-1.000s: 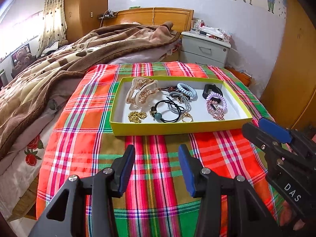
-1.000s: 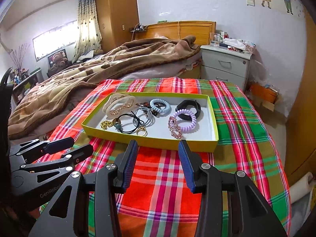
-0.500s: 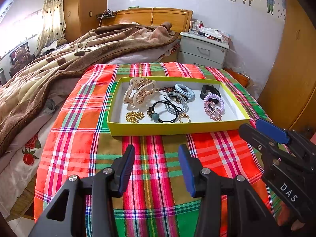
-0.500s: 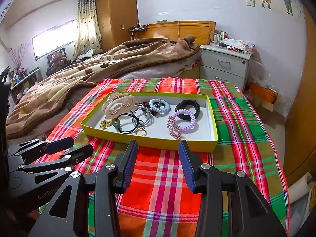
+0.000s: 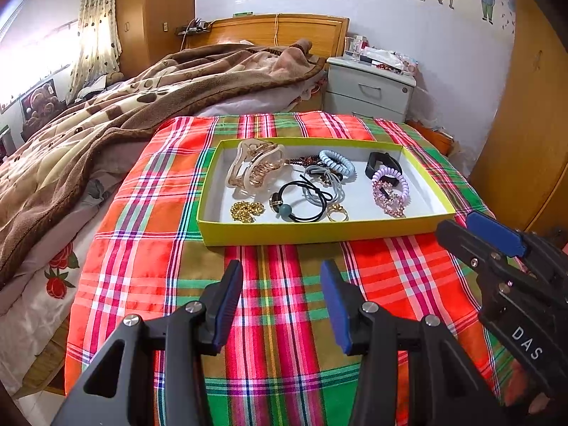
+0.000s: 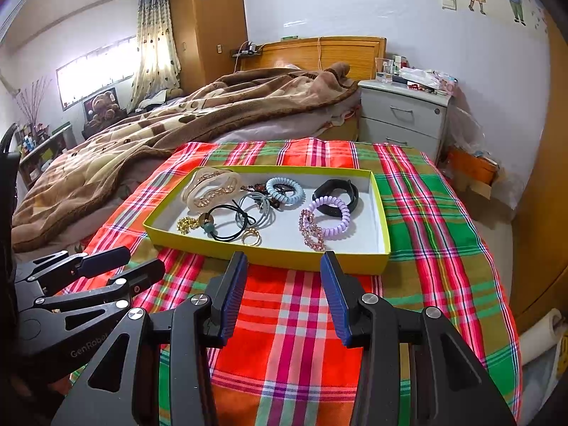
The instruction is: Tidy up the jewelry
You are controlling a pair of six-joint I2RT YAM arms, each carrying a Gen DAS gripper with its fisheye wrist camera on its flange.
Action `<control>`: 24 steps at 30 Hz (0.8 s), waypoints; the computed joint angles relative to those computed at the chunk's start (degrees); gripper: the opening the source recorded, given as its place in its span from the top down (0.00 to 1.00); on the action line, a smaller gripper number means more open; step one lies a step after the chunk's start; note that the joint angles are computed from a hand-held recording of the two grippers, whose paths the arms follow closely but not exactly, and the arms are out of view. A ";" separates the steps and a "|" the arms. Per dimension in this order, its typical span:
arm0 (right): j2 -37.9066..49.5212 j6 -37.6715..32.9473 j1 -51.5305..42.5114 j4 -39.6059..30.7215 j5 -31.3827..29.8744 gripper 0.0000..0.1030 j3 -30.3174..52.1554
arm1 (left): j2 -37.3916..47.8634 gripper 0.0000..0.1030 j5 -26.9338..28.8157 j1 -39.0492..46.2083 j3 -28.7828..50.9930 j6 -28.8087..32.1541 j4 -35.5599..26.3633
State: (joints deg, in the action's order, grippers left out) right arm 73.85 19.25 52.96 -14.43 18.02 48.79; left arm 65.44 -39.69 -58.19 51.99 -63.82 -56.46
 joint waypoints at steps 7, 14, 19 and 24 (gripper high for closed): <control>-0.19 0.07 0.03 -0.05 -0.05 0.58 -0.09 | 0.31 0.54 -0.22 -0.13 0.19 -0.58 -0.39; -0.20 0.08 0.03 -0.16 -0.12 0.58 -0.03 | 0.53 0.54 -0.17 -0.10 0.25 -0.56 -0.61; -0.24 0.09 0.01 -0.12 -0.10 0.58 -0.08 | 0.61 0.54 -0.10 -0.09 0.24 -0.62 -0.59; -0.22 0.00 -0.03 -0.16 -0.15 0.58 -0.03 | 0.85 0.54 -0.01 -0.17 0.34 -0.79 -0.77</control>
State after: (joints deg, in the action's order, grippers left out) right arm 73.63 19.26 52.93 -14.59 17.87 48.76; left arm 66.29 -39.70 -58.35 52.33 -64.61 -57.23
